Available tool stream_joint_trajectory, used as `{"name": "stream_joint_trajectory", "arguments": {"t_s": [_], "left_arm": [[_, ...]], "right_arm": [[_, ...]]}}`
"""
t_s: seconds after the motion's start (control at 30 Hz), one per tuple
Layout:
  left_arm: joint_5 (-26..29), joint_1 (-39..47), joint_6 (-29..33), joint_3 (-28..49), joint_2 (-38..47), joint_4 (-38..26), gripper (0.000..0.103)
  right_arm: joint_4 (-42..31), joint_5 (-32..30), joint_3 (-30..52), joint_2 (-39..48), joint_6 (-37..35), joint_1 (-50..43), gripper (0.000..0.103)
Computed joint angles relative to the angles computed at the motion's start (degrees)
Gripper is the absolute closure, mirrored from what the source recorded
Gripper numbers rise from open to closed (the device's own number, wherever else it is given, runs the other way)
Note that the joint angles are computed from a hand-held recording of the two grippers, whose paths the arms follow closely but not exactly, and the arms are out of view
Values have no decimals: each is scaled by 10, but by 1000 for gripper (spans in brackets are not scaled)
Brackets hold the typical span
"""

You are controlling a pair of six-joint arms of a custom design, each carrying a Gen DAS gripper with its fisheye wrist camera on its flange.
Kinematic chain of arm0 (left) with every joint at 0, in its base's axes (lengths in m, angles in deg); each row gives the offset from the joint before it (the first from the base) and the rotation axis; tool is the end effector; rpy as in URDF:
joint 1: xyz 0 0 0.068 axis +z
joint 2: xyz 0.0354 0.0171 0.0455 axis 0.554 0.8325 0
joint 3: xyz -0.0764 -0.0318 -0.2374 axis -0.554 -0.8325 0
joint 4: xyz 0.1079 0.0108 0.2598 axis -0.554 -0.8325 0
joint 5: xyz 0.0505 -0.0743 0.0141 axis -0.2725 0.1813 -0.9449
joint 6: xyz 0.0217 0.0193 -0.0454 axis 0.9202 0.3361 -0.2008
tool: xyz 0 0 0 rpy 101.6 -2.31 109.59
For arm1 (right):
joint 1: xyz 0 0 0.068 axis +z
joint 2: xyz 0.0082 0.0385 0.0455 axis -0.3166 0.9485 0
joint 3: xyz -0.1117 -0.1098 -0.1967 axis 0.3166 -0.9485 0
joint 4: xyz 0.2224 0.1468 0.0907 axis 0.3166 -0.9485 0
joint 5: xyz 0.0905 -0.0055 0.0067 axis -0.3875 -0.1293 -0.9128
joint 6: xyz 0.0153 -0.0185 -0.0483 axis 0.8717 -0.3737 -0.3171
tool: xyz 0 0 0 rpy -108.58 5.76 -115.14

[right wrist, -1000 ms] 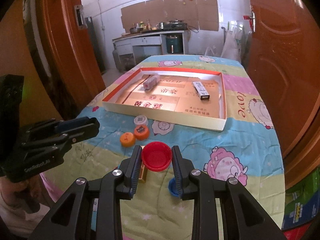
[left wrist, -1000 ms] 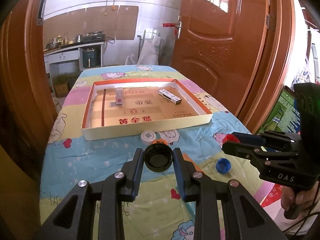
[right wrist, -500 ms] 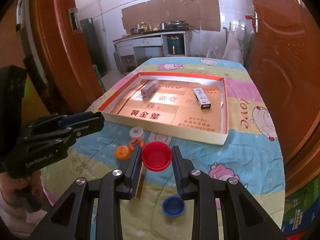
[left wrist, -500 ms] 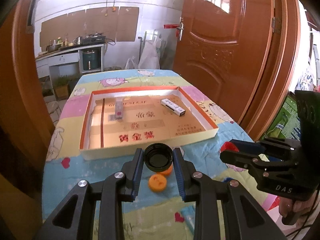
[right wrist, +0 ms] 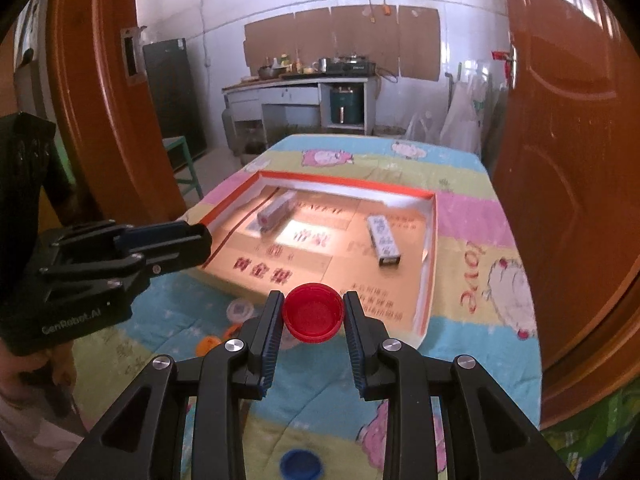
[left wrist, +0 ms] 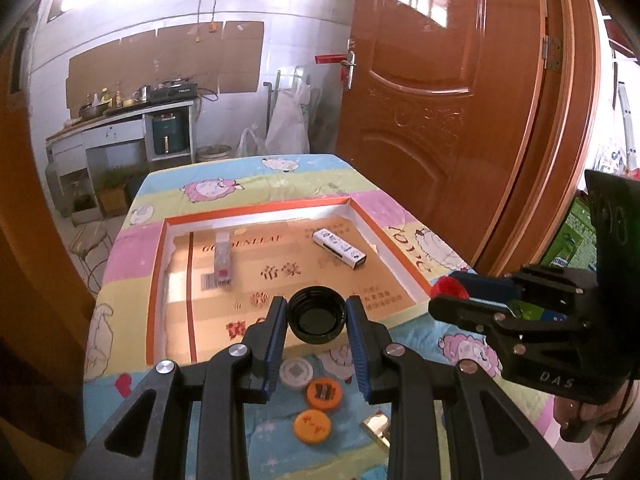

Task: Organize rigid objects
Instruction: 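Carry the black cap with the left gripper while the right carries the red cap toward the tray, then lower the black cap with the left gripper while the right lowers the red cap into the tray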

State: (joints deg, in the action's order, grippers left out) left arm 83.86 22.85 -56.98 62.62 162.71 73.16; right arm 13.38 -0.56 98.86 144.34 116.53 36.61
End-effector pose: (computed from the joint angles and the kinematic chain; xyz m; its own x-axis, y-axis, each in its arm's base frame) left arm 0.2979 -0.0759 0.1508 -0.4862 0.3900 -0.7820 0.7291 0.6743 -0.1170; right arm 0.2021 0.2509 0.1507 -0.6473 0.0943 -0.7563 0.0613 0.9955 0.0717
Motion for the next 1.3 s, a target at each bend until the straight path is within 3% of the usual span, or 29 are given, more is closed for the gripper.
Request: {"name": "stream_joint_trajectory", "arguments": {"t_s": [0.3,0.67,1.3], "left_arm": [[-13,-21,-29,77,63,-8,72],[-41,-53,-80,194,170,-15,72],[-99,-95,-98,403,360,-77,72]], "right_arm": [[10,-9,6,-11,-81,-55,72],[60,-69,1,0,-171,-157,72],[139,-204,97,151,-324,-325,72]]}}
